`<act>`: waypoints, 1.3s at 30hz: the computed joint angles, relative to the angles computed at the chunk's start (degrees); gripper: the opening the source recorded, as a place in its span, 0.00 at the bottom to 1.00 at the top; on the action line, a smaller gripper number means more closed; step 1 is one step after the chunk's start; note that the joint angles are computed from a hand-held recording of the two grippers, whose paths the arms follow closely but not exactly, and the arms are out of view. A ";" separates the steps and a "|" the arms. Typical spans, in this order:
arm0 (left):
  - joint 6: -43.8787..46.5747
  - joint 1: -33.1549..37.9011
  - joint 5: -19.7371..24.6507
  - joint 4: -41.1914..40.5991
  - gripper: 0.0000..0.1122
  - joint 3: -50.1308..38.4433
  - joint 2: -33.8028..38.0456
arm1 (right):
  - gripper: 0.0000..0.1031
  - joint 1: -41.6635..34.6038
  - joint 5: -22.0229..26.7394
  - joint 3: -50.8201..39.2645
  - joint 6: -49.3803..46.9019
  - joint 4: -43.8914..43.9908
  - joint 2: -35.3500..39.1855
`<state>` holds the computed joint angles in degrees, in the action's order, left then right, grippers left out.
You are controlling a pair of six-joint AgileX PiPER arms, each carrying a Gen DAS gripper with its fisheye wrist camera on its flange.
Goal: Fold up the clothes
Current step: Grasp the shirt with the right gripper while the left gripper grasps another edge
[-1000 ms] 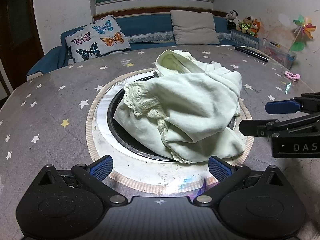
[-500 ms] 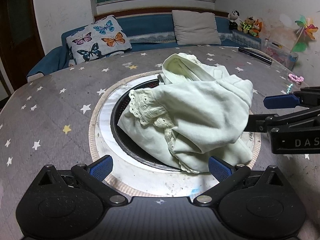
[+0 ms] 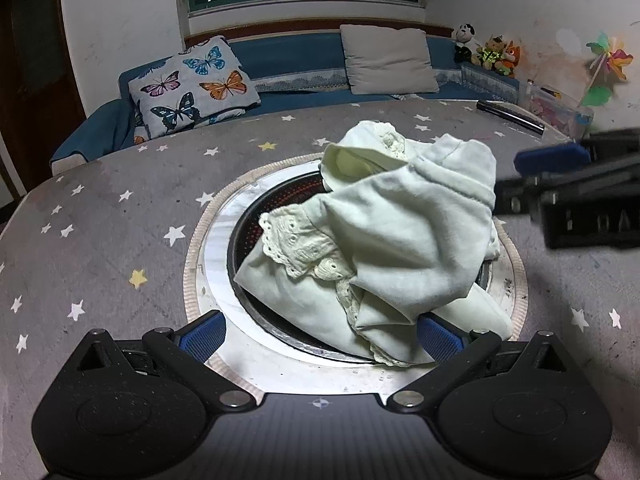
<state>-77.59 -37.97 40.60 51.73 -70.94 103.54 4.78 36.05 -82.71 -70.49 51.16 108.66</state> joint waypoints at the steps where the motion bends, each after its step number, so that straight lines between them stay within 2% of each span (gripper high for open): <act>1: -0.08 0.02 -0.11 0.22 0.92 0.35 -0.41 | 0.69 -0.01 0.19 -0.71 0.11 0.11 0.13; 10: -0.70 0.06 -1.49 1.96 0.92 2.31 -2.95 | 0.67 2.85 1.73 -13.05 7.84 -6.10 6.35; 21: -1.02 3.48 -3.02 4.63 0.89 5.05 -5.99 | 0.64 8.18 13.71 -39.36 23.98 -15.66 22.22; 24: 0.61 5.85 -4.81 4.36 0.83 4.62 -5.30 | 0.50 9.84 13.63 -42.56 27.09 -20.43 24.84; 26: 1.21 7.05 -6.69 5.11 0.76 4.75 -4.84 | 0.27 10.27 13.78 -44.02 29.22 -23.20 26.17; 28: 2.30 7.87 -8.91 5.78 0.73 4.52 -4.18 | 0.12 9.59 14.11 -44.05 29.95 -23.25 26.42; 31: 4.15 8.95 -12.78 6.24 0.65 4.59 -3.46 | 0.05 7.59 13.30 -40.79 28.96 -20.37 24.64; 32: 4.96 9.22 -14.00 6.07 0.59 4.52 -3.16 | 0.04 7.07 12.79 -39.58 28.37 -19.44 23.90; 34: 6.43 9.46 -15.98 5.41 0.54 4.20 -2.59 | 0.04 5.90 11.72 -36.86 26.76 -17.55 22.02; 39: 9.45 9.34 -18.99 4.04 0.32 3.57 -1.59 | 0.04 2.93 9.27 -28.86 21.66 -12.11 16.43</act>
<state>-68.14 -28.63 21.61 55.77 -67.36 101.94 7.71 45.32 -111.56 -48.83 39.05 125.09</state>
